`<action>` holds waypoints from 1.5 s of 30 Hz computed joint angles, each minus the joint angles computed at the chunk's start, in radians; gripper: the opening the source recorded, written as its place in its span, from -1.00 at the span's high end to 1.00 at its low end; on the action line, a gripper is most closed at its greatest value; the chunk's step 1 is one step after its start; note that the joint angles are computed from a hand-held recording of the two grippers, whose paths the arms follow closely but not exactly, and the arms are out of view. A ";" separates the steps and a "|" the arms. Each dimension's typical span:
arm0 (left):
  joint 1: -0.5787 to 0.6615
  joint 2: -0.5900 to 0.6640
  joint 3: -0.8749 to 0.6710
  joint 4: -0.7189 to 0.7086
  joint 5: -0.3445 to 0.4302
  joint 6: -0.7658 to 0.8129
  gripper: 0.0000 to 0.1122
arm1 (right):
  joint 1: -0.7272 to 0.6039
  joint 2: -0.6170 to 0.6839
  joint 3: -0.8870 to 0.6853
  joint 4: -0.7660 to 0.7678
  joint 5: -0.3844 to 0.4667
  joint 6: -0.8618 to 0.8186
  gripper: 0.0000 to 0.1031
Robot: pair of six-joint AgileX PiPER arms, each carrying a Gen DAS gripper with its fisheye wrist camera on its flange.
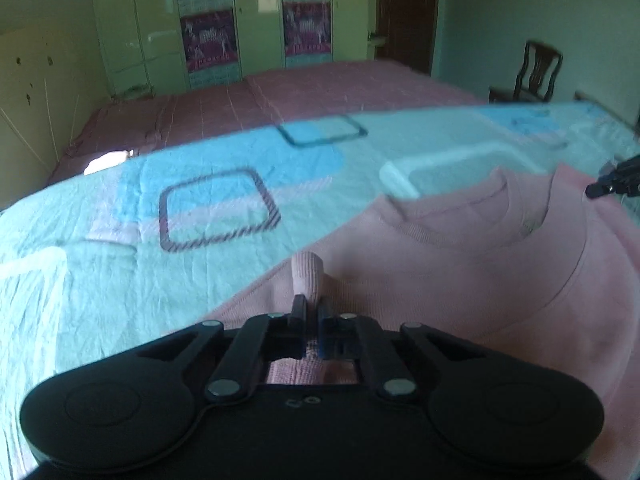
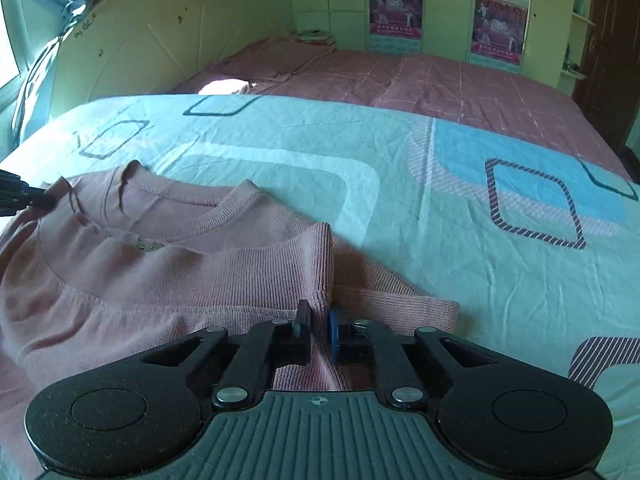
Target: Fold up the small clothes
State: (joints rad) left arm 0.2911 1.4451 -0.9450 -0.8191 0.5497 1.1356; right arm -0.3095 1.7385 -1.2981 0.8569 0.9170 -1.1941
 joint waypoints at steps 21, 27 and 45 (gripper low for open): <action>-0.059 0.127 -0.076 0.169 -0.184 -0.411 0.96 | 0.035 0.035 0.066 0.077 -0.253 0.196 0.87; -0.045 0.123 -0.070 0.014 -0.190 -0.252 0.95 | -0.010 -0.009 0.096 0.172 -0.223 0.146 0.87; -0.056 0.129 -0.081 0.202 -0.158 -0.408 0.53 | -0.003 -0.011 0.096 0.009 -0.217 0.282 0.82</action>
